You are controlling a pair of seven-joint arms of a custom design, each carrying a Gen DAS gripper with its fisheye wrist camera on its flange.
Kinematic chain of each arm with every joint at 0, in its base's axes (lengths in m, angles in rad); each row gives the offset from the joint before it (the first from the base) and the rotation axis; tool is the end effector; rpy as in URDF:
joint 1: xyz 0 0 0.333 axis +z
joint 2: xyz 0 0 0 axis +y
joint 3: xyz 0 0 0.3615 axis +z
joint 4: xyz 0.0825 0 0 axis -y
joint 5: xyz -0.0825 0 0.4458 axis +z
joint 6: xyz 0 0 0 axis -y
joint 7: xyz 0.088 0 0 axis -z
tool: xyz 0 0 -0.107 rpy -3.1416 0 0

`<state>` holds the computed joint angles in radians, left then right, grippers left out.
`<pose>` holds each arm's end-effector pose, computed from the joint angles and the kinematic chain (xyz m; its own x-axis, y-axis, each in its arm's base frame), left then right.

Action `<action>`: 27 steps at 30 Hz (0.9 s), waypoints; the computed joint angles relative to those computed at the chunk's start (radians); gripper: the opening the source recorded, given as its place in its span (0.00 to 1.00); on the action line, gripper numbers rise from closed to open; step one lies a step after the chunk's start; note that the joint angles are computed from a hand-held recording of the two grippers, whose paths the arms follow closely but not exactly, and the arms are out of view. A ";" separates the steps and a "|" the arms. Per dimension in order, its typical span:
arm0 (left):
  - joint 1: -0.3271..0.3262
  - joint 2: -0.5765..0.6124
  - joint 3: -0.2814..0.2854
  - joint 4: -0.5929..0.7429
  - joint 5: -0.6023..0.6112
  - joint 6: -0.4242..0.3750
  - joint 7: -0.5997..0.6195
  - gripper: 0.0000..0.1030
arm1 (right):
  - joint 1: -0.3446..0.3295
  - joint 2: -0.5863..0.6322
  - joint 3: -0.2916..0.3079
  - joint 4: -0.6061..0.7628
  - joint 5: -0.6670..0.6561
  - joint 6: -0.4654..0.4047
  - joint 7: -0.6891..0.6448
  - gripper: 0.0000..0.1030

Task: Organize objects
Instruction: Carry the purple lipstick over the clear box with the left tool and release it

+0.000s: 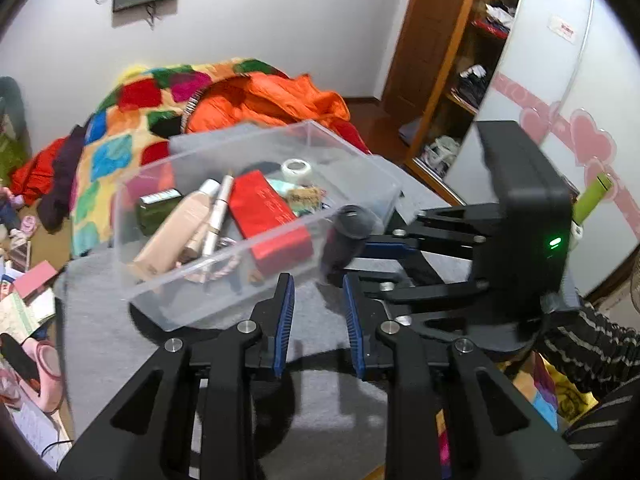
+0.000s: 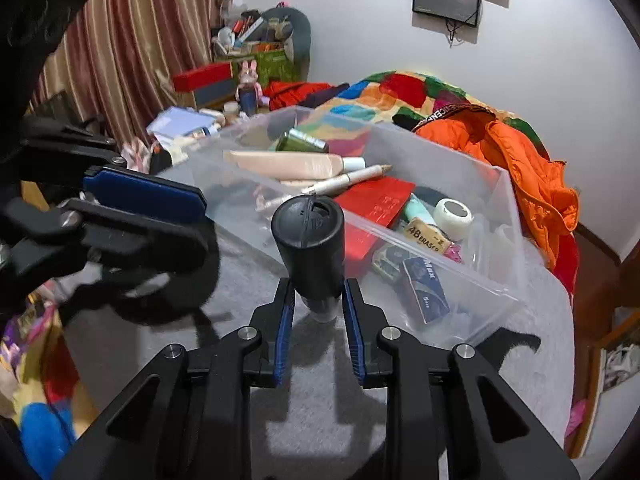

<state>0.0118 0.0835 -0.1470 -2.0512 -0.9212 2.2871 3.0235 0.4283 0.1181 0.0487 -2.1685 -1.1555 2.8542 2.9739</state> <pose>0.6331 -0.1030 0.4339 -0.8657 -0.4767 0.1528 -0.4462 0.5963 -0.6674 0.5333 0.3307 0.3851 0.1071 -0.9942 0.0054 -0.7125 -0.0805 -0.6971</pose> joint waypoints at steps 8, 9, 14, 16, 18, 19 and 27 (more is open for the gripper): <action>-0.010 -0.026 -0.001 -0.036 -0.114 0.130 0.064 0.29 | -0.017 -0.068 0.018 -0.012 -0.132 0.007 0.146 0.21; -0.012 -0.030 -0.001 -0.042 -0.131 0.145 0.076 0.32 | -0.022 -0.074 0.022 -0.010 -0.139 0.006 0.158 0.21; -0.021 -0.036 -0.001 -0.055 -0.217 0.207 0.136 0.50 | -0.049 -0.094 0.034 -0.001 -0.169 0.004 0.219 0.21; -0.025 -0.040 -0.001 -0.062 -0.254 0.233 0.161 0.57 | -0.060 -0.093 0.034 0.009 -0.169 -0.002 0.245 0.21; -0.029 -0.042 -0.002 -0.066 -0.292 0.258 0.183 0.61 | -0.069 -0.087 0.032 0.017 -0.167 0.001 0.267 0.22; -0.030 -0.042 -0.001 -0.066 -0.305 0.263 0.190 0.64 | -0.074 -0.079 0.030 0.024 -0.158 0.001 0.272 0.22; -0.036 -0.020 -0.003 -0.057 -0.358 0.318 0.186 0.77 | -0.079 0.005 -0.005 0.068 0.030 0.055 0.171 0.22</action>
